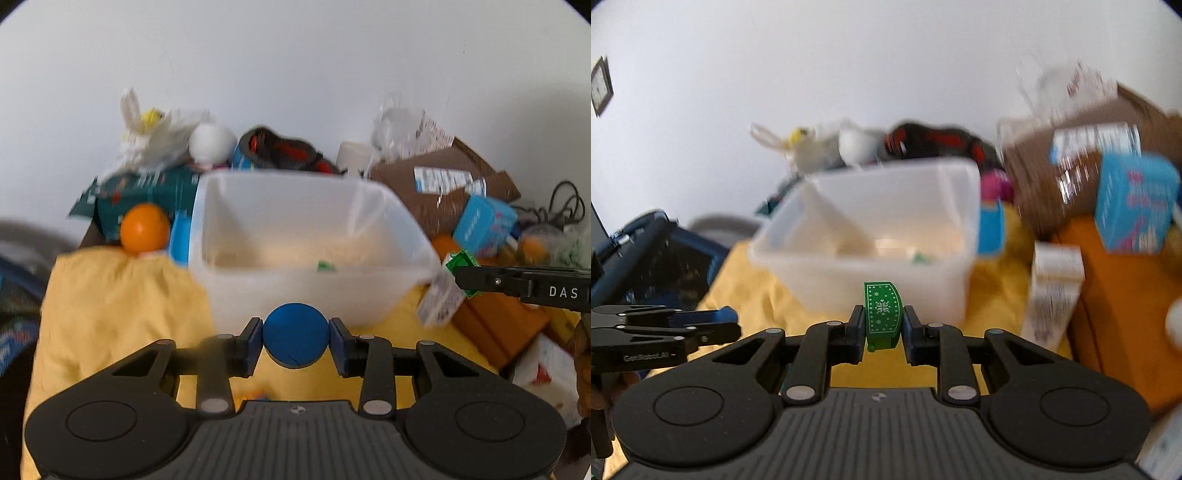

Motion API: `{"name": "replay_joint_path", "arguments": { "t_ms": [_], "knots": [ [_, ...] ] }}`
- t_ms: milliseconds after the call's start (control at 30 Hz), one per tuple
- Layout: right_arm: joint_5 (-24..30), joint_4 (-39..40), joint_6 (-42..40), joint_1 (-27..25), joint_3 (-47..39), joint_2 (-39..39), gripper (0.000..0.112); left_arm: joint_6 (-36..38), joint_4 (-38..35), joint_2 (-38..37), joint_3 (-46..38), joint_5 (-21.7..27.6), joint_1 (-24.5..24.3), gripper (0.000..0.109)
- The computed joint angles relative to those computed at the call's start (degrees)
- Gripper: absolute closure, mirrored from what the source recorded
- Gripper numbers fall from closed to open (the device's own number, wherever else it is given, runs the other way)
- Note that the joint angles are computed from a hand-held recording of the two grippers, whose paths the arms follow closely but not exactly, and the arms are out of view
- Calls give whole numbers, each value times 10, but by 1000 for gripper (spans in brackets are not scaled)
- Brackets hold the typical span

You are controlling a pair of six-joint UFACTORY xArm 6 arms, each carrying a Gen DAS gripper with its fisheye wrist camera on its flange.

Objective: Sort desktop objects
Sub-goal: 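Lower the blue ball and green block into the white bin and release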

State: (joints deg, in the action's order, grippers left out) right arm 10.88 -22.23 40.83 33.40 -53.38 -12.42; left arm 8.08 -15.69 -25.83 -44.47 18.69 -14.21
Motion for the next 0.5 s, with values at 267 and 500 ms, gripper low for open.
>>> {"name": "replay_joint_path", "arguments": {
  "t_ms": [267,500],
  "knots": [
    [66,78,-109,-11,-160,89,89,2,25,133,-201,99,29,67],
    [147,135,-179,-21,-285,169,89,-15,39,216,-325,170,37,67]
  ]
}}
